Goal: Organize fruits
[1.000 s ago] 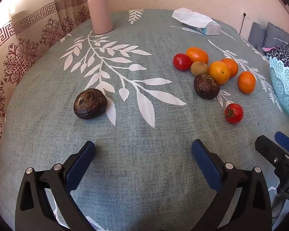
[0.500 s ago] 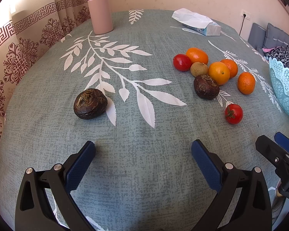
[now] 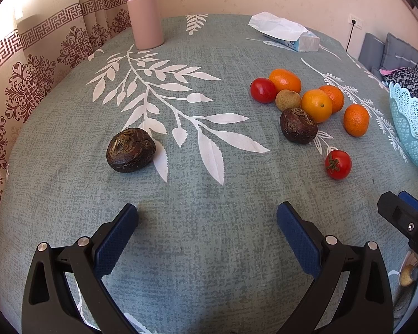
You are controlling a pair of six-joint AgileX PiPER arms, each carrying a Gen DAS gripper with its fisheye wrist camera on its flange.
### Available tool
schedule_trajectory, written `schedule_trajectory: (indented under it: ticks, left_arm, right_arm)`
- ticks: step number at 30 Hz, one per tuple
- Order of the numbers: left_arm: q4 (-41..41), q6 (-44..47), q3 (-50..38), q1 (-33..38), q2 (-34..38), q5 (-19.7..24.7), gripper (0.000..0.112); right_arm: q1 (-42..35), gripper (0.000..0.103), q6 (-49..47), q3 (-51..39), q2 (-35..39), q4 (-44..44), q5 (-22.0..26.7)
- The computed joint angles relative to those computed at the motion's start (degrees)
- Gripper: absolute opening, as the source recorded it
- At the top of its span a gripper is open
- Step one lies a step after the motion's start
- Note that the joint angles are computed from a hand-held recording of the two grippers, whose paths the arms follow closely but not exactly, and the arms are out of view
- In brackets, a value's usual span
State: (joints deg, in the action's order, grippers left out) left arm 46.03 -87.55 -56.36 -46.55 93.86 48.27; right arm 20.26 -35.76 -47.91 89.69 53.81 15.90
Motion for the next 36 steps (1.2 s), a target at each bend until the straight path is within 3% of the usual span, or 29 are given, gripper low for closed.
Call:
schedule_trajectory:
  ticks: [6, 13, 18, 23, 36]
  left_arm:
    - [0.00, 0.06, 0.05, 0.01, -0.03, 0.07, 0.098]
    - [-0.03, -0.32, 0.18, -0.19, -0.26, 0.26, 0.098]
    - [0.07, -0.47, 0.35, -0.18, -0.42, 0.06, 0.098]
    - [0.04, -0.46, 0.23, -0.23, -0.35, 0.14, 0.098]
    - [-0.24, 0.15, -0.03, -0.33, -0.58, 0.17, 0.098]
  right_arm:
    - [-5.88, 0.101, -14.17, 0.22, 0.40, 15.01, 8.04]
    - [-7.54, 0.101, -18.01, 0.27, 0.44, 17.38, 11.27]
    - [-10.88, 0.101, -28.86, 0.78, 1.51, 23.02, 16.92]
    - [-13.64, 0.101, -30.93, 0.39, 2.50, 24.09, 21.37]
    - [-10.84, 0.101, -22.51, -2.04, 2.33, 14.91, 18.74]
